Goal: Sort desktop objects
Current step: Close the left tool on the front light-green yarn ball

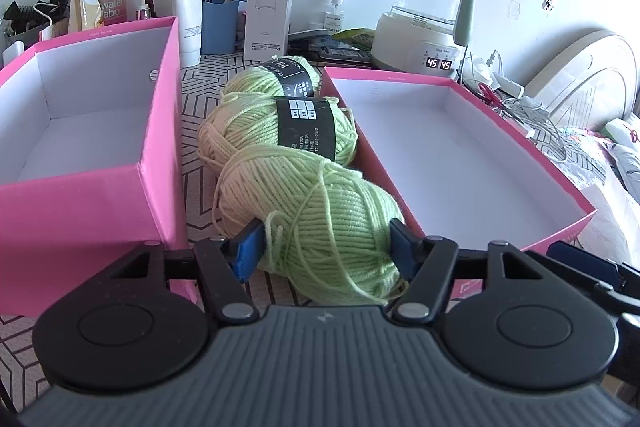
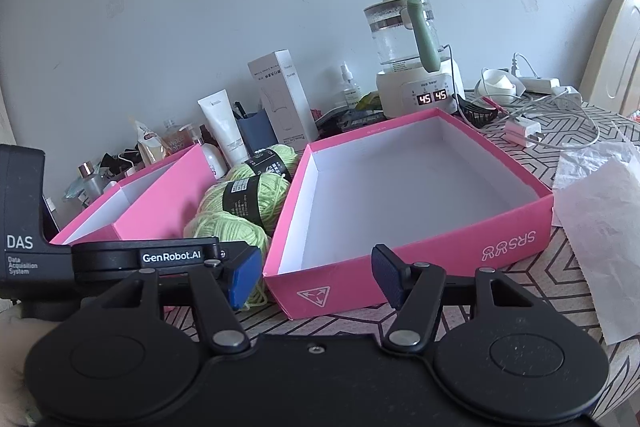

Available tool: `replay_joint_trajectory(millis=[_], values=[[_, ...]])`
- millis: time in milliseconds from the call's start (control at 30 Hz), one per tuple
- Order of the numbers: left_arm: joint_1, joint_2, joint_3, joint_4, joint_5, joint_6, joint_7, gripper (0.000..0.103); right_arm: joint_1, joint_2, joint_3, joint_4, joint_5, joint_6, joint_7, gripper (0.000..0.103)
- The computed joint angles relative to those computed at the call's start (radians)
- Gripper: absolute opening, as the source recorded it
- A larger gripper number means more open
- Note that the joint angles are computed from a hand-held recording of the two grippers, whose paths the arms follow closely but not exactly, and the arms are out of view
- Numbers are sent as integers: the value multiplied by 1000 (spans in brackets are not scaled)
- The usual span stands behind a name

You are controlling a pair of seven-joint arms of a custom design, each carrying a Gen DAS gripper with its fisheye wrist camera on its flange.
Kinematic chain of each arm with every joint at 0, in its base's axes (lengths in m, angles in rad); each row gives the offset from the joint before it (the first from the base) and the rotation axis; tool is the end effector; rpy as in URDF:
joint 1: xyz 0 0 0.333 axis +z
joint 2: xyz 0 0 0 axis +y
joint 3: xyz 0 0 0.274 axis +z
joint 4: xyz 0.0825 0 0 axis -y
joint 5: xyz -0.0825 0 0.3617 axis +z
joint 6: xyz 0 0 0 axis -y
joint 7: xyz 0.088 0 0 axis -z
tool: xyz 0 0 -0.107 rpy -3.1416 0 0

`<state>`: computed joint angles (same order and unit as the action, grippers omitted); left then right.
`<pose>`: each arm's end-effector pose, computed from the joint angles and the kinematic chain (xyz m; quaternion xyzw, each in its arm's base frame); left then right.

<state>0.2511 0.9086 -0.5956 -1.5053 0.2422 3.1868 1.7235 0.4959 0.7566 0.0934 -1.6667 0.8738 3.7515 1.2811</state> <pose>0.6994 -0.1493 0.2867 -0.5167 0.7221 -0.4172 0.1934 0.5917 0.2569 0.2808 -0.5120 0.6620 -0.2925 0.4627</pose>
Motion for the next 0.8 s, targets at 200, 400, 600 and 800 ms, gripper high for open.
replay_joint_trajectory(millis=[200,400,600,800], values=[[65,12,-70,-34,25,20,37,45,-7,12,4,11,-24,-12,22,66],[138,31,-154,-55,36,-18,67,43,-3,11,2,4,-39,-18,41,66],[123,30,-144,-44,-16,-41,96,51,7,10,-3,4,-52,-16,45,68],[155,43,-168,-95,43,86,120,38,18,-3,-7,-12,-23,-14,29,70]])
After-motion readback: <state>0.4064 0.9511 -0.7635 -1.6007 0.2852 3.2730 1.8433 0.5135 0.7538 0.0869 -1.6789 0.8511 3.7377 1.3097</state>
